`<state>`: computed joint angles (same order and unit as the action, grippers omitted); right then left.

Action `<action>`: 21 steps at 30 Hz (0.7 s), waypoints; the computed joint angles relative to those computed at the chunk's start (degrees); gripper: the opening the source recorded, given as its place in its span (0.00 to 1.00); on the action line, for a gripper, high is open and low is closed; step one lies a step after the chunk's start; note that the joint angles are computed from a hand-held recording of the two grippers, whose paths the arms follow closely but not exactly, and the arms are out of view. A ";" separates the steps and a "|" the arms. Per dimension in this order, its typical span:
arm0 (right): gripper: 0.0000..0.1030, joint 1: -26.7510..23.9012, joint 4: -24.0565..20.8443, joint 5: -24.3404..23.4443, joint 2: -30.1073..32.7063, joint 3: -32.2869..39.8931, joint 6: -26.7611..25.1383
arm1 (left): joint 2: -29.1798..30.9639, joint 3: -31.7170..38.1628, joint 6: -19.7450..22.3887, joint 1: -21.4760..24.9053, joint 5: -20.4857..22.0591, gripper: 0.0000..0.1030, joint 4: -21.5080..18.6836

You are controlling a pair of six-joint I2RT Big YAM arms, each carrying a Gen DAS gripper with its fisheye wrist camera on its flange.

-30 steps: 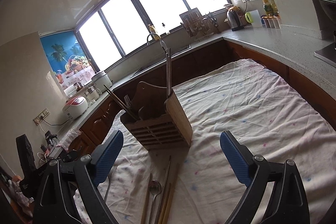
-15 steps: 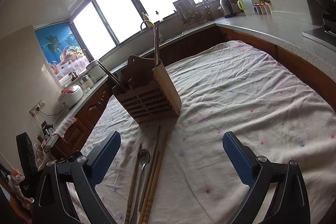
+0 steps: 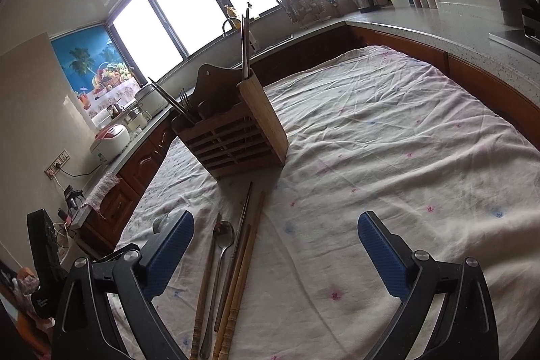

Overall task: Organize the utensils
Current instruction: 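Move both tools back down toward the chopsticks beside the spoon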

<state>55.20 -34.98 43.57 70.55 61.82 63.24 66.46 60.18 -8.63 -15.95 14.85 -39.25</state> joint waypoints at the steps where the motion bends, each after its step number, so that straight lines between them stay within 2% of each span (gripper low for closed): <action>1: 0.96 -0.15 -0.14 -0.20 0.14 0.12 -0.01 | 0.32 0.15 0.04 -0.08 0.00 0.87 -0.14; 10: 0.94 -2.36 -1.70 -3.36 2.22 2.01 -2.64 | 3.80 2.39 1.20 -1.35 -0.83 0.87 -0.79; 11: 0.89 -2.72 -2.05 -3.98 2.71 2.49 -3.28 | 4.24 2.76 1.45 -1.54 -0.85 0.86 -0.80; 14: 0.61 -4.26 -2.69 -7.09 4.31 3.89 -4.92 | 6.30 4.84 2.82 -2.12 -0.15 0.70 -2.22; 15: 0.55 -5.05 -2.69 -8.70 4.77 4.14 -5.27 | 7.13 5.66 3.25 -2.33 0.25 0.62 -2.84; 16: 0.52 -5.83 -2.37 -10.38 5.28 4.36 -5.62 | 7.96 6.53 3.68 -2.69 0.36 0.56 -3.49; 18: 0.40 -7.25 -1.84 -13.34 6.49 5.01 -6.64 | 9.54 8.18 4.64 -3.24 0.54 0.47 -4.56; 21: 0.32 -9.14 -1.22 -17.33 8.64 6.54 -8.64 | 11.71 10.40 5.60 -3.72 1.35 0.36 -5.67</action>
